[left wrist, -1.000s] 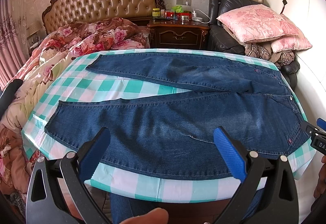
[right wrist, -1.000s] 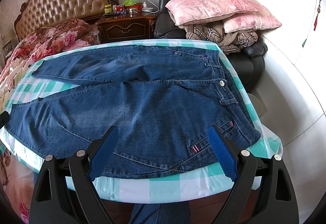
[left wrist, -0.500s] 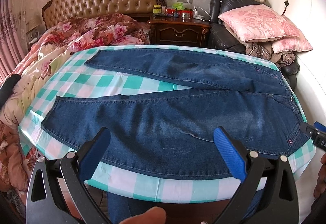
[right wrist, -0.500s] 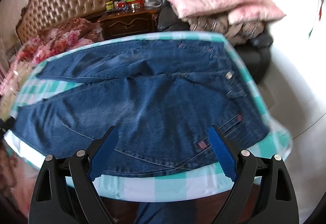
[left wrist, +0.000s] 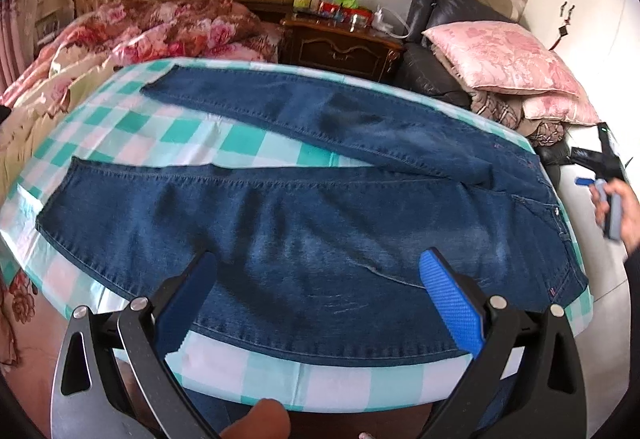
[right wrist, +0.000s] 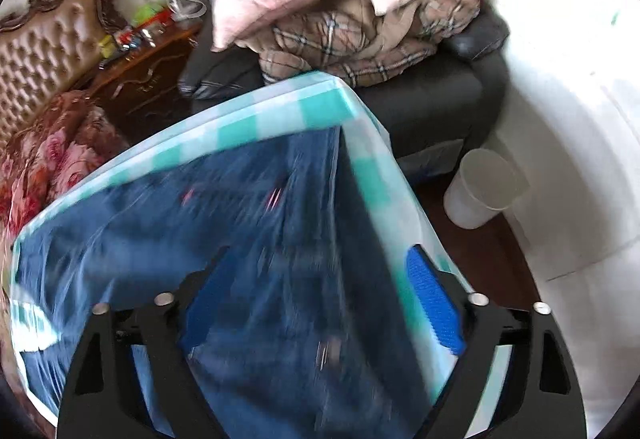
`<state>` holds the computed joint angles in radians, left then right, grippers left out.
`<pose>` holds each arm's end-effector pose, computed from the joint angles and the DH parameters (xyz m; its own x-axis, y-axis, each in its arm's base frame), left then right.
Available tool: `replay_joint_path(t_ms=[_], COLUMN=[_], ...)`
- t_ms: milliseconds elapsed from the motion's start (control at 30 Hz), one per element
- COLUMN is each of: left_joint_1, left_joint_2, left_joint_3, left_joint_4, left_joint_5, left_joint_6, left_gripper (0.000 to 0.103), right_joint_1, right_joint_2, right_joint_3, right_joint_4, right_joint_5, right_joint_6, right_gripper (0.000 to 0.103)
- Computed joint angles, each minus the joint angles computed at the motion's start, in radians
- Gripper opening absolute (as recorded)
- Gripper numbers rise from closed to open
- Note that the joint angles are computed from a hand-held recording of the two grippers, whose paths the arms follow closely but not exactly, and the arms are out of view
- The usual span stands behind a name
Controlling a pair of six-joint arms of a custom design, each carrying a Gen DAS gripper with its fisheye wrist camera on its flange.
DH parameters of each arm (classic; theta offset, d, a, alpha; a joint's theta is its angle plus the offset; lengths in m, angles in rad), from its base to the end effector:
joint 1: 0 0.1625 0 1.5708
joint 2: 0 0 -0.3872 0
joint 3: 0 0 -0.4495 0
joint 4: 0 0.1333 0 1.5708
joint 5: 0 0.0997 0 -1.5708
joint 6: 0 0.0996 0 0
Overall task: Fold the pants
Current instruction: 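Grasp the waistband of the blue jeans with the right tool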
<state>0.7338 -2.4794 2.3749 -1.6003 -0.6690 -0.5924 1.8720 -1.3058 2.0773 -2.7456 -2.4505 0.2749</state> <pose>-0.0431 -0.3236 0.3996 -0.8201 -0.0467 -0.5703 0.3352 0.7686 -0.5449 0.2143 -0.4992 0.2035 -0.7462 0.3344 0.5756 -0.0730 0.8183 -0.5701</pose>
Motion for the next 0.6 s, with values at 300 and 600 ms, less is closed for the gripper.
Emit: replay_joint_path(t_ms=[300,600], left_joint_1=[0.172,0.263], left_joint_2=[0.114,0.214], left_joint_3=[-0.055,-0.086], left_joint_4=[-0.12,-0.262], left_joint_5=[-0.027,-0.063], left_joint_6=[0.083,0.165], left_gripper=[0.101,0.101], right_joint_1=[-0.135,-0.146], right_joint_2=[0.182,0.252], right_joint_3=[-0.234,-0.291], right_joint_4=[0.089,0.038], right_joint_5=[0.064,0.071], right_joint_6=[-0.106,-0.196], right_gripper=[0.075,0.019])
